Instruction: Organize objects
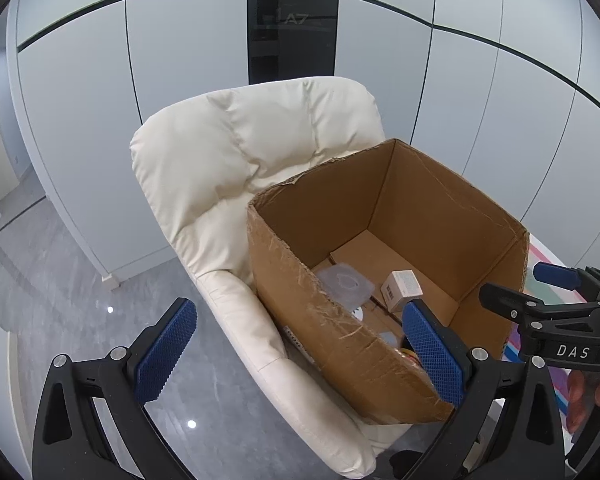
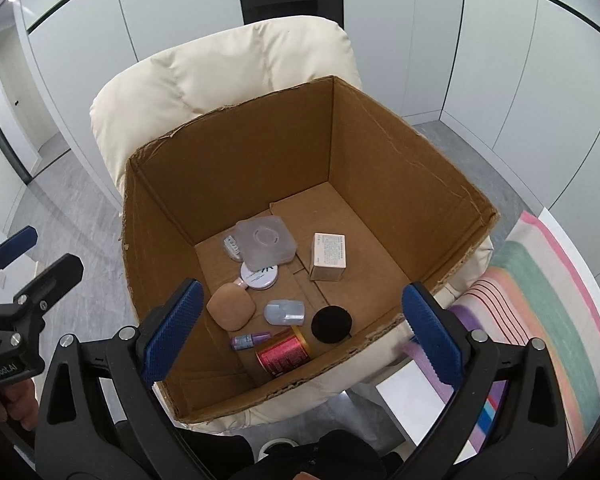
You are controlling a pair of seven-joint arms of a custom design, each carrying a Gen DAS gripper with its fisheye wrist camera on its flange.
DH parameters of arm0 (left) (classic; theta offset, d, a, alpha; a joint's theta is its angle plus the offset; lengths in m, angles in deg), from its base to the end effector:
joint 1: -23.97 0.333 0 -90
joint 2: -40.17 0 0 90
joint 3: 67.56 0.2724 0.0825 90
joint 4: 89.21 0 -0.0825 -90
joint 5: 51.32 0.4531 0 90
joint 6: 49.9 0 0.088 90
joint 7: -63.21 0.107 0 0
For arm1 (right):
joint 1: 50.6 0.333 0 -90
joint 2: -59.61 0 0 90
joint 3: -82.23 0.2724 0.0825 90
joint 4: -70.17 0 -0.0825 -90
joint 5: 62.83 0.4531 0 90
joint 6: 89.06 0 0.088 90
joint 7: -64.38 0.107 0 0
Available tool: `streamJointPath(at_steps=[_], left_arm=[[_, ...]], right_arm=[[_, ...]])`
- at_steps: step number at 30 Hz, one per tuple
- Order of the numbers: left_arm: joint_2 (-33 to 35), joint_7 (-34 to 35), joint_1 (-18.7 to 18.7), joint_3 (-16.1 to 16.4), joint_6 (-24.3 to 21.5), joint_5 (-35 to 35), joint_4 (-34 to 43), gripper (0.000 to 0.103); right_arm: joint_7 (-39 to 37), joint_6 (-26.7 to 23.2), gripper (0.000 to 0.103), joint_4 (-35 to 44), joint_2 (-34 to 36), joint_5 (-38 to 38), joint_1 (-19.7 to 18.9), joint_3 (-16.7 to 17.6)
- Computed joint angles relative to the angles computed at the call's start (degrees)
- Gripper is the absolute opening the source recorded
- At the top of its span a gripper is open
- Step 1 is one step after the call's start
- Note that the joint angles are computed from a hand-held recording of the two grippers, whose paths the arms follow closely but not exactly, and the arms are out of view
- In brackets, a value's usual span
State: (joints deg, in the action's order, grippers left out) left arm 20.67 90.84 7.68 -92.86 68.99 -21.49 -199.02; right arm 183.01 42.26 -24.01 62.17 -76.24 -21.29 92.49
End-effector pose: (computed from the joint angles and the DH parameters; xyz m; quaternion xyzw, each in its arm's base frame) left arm 0.4295 -0.3877 0.6353 -0.7156 0.5840 -0.2521 0.2886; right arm 0.5345 0.4322 0.5931 -0.7611 0.5681 -0.1570 0.2709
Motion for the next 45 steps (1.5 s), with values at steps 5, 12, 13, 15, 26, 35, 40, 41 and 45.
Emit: streamJointPath(at_steps=[5, 12, 13, 15, 26, 35, 40, 41, 45], left_arm=[[2.19, -0.24, -0.2, -0.54, -0.48, 1.39, 2.19, 0.103], [7.19, -0.84, -1.9, -0.2, -1.27, 3.84, 6.84, 0.103], [8.14, -0.82, -2.29, -0.09, -1.31, 4.25, 7.71, 0.103], [9.97, -0.69, -3.22, 0.23, -1.37, 5.09, 9.38, 0.103], [22.59, 2.34, -10.59, 3.81, -2.05, 8.08, 21.74, 0.103], [33.02, 7.0, -19.21, 7.4, -4.29, 9.45, 36.08, 0.103], [36.71, 9.0, -24.67, 9.49, -6.07, 11.49, 43.13, 0.103], [37.03, 9.42, -25.45, 9.66, -6.36, 11.32, 43.94, 0.103], [35.79, 9.07, -28.1, 10.13, -8.26, 11.99, 43.43, 0.103]], right_arm=[[0.5, -0.12, 0.103, -1.67, -1.58, -0.72, -0.33, -0.17], [2.24, -1.0, 0.103, -4.98, -4.86, -2.36, -1.4, -0.39], [2.52, -1.1, 0.103, -5.61, -5.47, -2.6, -1.62, -0.43], [2.8, -1.08, 0.103, -7.19, -6.89, -2.43, -2.18, -0.65], [6.49, -2.56, 0.103, -14.95, -14.37, -4.11, -5.77, -1.08], [10.88, -5.1, 0.103, -21.74, -22.64, -2.32, -8.47, -2.13], [13.24, -7.69, 0.103, -25.63, -29.13, -2.76, -9.62, -1.69], [13.68, -8.04, 0.103, -26.73, -30.89, -2.74, -9.77, -1.65], [16.55, -10.6, 0.103, -32.55, -40.03, -3.58, -10.48, -0.72]])
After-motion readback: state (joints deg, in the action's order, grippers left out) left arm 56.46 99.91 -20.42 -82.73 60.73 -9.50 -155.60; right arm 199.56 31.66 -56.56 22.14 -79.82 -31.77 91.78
